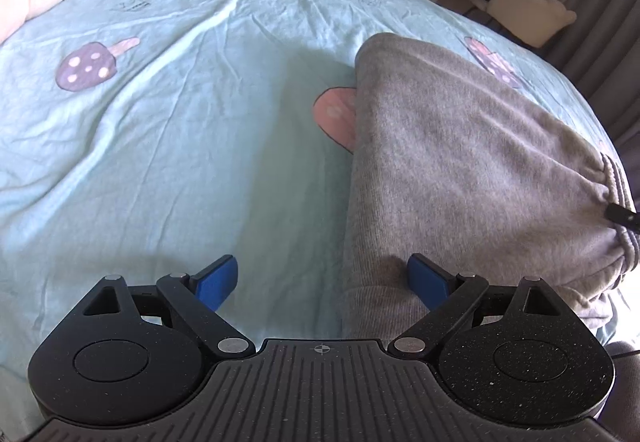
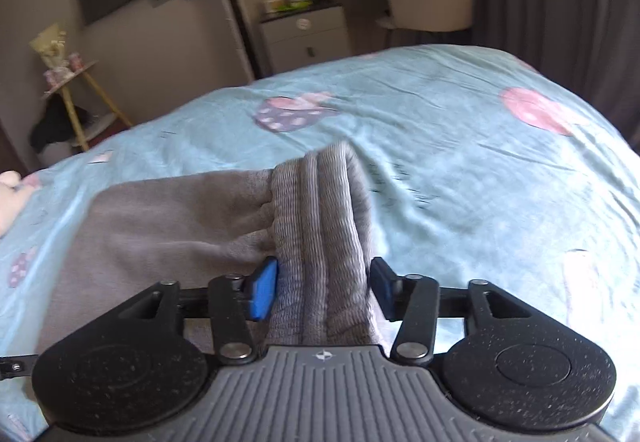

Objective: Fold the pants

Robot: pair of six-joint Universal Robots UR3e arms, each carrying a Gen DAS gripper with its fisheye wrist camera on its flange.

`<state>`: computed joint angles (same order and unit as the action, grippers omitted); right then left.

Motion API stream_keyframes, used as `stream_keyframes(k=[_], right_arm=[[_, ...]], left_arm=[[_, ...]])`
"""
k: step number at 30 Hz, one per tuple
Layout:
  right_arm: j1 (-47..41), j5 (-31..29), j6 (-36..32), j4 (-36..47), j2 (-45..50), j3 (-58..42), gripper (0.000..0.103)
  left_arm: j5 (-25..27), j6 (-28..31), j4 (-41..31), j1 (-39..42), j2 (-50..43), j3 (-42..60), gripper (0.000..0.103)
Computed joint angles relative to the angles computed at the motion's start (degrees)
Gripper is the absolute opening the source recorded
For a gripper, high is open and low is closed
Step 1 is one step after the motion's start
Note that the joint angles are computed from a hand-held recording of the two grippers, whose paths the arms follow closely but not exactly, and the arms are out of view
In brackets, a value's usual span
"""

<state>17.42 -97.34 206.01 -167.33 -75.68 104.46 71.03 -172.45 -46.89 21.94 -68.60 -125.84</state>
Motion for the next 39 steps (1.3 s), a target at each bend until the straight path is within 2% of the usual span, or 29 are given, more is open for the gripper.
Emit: stream_keyframes(k=[1, 3, 4, 7, 9, 13, 16, 19, 22, 27, 30, 32, 35, 39], right_arm=[[-1.06, 1.8, 1.39, -2.34, -2.05, 2.88, 0.057], [-2.08, 2.33, 5.44, -3.56, -6.39, 7.28, 0.066], [-3.2, 4.18, 7.29, -4.17, -8.72, 9.9, 0.068], [-8.78, 15.45, 13.1, -7.34, -15.49, 19.52, 0.069], [-11.19, 20.52, 17.3, -8.58, -18.23, 24.22, 0.069], [-13.76, 28.24, 21.55, -10.79, -19.25, 29.83, 0.07], [-10.51, 24.83, 20.9, -10.58, -18.61, 28.67, 0.071], [-8.32, 23.06, 19.63, -6.37, -17.51, 24.84, 0.078], [-6.43, 21.66, 19.12, -3.7, -17.73, 22.92, 0.08], [-8.28, 26.47, 17.0, -1.13, -18.18, 22.11, 0.082], [-8.13, 26.33, 15.9, 3.01, -17.69, 19.62, 0.082], [-7.98, 24.54, 16.02, 5.79, -17.76, 18.38, 0.082], [-7.29, 19.69, 16.75, 10.4, -18.05, 16.56, 0.082], [-9.17, 22.38, 16.11, 13.19, -17.83, 16.06, 0.083]], left_arm=[[0.25, 0.1, 0.21, -0.18, 0.11, -0.14, 0.095], [-0.51, 0.73, 0.04, 0.04, 0.17, -0.18, 0.095], [-1.67, 1.34, -0.14, 0.72, 0.43, -0.41, 0.095], [-4.03, 1.51, -1.45, 1.56, 0.69, -0.31, 0.095], [-5.6, 0.33, -1.99, 1.54, 0.65, -0.48, 0.095], [-14.65, -3.79, -6.5, 4.71, 3.61, -4.75, 0.095], [-20.35, -7.73, -9.73, 7.16, 5.88, -9.45, 0.095], [-21.86, -8.86, -7.5, 6.81, 6.04, -11.13, 0.096], [-27.22, -6.49, -12.98, 10.85, 8.93, -12.18, 0.096], [-31.9, -4.87, -16.91, 14.7, 10.71, -13.68, 0.095], [-36.71, 1.24, -23.5, 17.29, 13.86, -13.86, 0.095], [-36.81, 1.42, -22.22, 17.09, 15.08, -14.46, 0.095], [-37.08, -2.83, -17.82, 16.72, 12.42, -15.36, 0.094], [-38.95, -1.71, -17.27, 16.6, 10.75, -14.82, 0.094]])
